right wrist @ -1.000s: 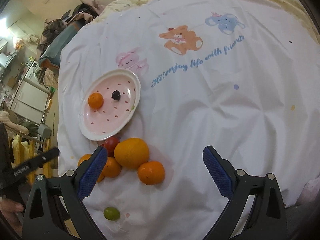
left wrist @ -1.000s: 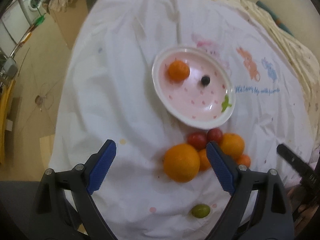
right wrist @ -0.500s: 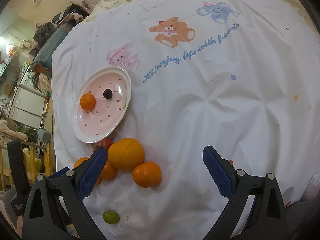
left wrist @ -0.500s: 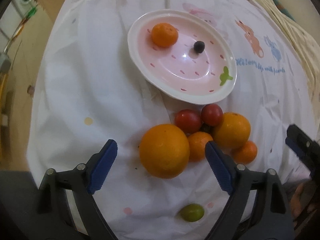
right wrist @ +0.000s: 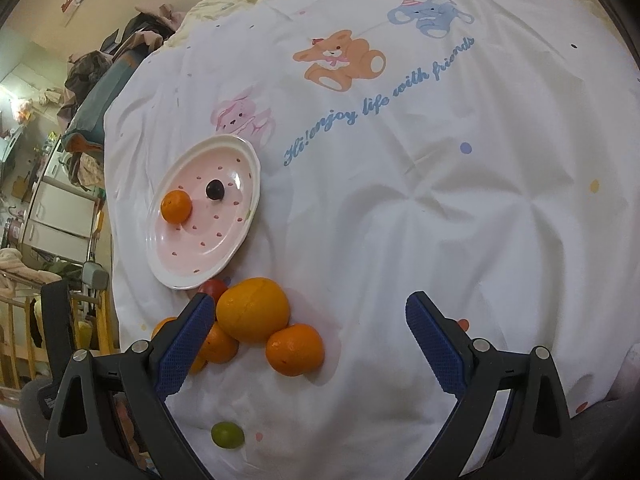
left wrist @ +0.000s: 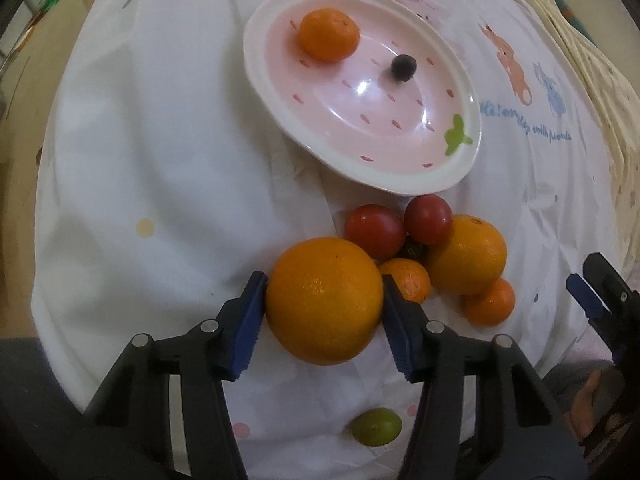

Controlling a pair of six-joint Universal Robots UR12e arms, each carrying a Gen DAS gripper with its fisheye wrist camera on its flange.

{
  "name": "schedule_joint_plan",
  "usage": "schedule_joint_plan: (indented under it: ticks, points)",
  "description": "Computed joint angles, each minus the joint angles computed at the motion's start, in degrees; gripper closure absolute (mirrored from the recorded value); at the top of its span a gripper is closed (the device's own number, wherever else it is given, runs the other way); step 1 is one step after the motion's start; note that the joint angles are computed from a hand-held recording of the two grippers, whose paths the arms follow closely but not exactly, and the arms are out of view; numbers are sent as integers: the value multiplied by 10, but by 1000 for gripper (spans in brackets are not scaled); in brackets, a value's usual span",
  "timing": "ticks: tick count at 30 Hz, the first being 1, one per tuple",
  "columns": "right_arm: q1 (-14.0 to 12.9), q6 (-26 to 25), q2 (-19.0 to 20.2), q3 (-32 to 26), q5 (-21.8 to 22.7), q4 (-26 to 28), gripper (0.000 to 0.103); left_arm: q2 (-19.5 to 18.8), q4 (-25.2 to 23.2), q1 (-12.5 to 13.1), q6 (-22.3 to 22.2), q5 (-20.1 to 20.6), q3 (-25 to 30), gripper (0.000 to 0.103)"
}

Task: Organize fruits
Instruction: 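Close the left gripper around the large orange, then lift the large orange with the left gripper while the right gripper grasps a small orange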

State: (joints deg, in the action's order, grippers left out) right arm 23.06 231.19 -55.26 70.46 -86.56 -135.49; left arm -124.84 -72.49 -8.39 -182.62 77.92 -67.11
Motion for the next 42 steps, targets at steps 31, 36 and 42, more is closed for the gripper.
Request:
schedule_joint_plan:
  ticks: [31,36,42]
  points:
    - [27,-275,94,-168,-8,245,59,29,73,0,20,28,-24,52]
    - [21,-255,83,-146,22,217,59,29,80,2,14,35,-25,52]
    - [12,-217,58,-98,61,150,59,27,111,1,25,63,-31,52]
